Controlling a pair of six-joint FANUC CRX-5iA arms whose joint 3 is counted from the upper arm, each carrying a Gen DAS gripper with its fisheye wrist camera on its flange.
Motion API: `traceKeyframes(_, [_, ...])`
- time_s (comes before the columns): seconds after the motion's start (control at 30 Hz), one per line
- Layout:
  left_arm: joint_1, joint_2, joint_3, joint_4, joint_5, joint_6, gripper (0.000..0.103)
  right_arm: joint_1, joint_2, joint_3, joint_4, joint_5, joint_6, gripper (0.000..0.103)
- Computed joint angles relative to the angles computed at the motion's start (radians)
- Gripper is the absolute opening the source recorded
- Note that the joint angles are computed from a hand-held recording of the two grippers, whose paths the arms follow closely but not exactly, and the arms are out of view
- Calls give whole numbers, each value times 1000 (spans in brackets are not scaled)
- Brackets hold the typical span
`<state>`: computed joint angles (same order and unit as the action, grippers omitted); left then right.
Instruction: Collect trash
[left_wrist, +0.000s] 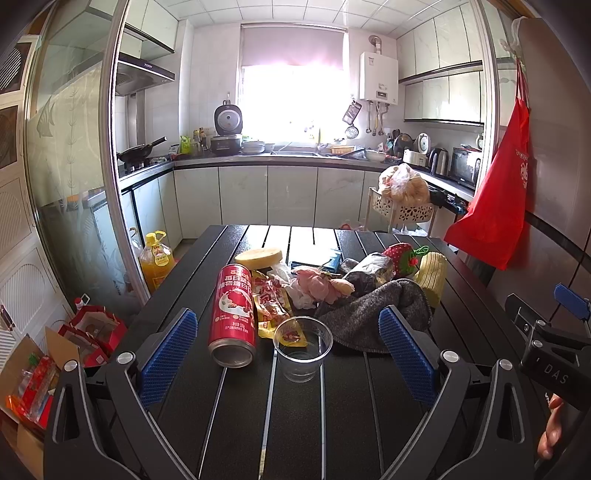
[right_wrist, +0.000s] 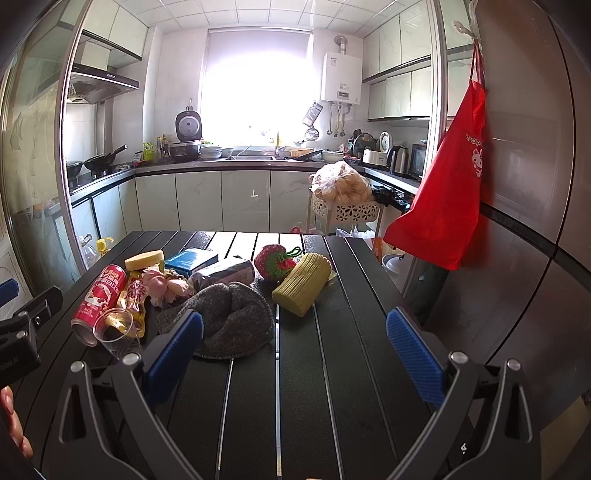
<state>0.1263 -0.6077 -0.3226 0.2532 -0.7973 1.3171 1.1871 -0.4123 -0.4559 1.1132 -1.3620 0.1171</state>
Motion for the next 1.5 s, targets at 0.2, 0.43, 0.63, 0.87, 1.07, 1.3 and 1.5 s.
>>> traceKeyframes(0.2, [0,1,-4,-1,-1,-3,95,0,1,1,0,0,0,100])
traceKeyframes(0.43, [7,13,3,4,-20,-15,95,-1,-5,-2,-8,2,4,100])
traceKeyframes(0.63, [132,69,1,167,-140,-162,95,-13,-32,-25,-10,4,17,100])
traceKeyframes(0.87, [219,230,112,200,-326,-191,95,-54,-81,-63,-42,34,4,100])
traceKeyframes(1.07, [133,268,134,196,-364,-130,95,-115,-97,-79,-54,105,4,100])
traceKeyframes(1.3, [-134,338,225,-157,-264,170,95,-169,-113,-90,-76,155,28,100])
traceKeyframes(1.5, [-137,412,238,-123,-246,194,52,-191,-127,-102,-96,163,39,100])
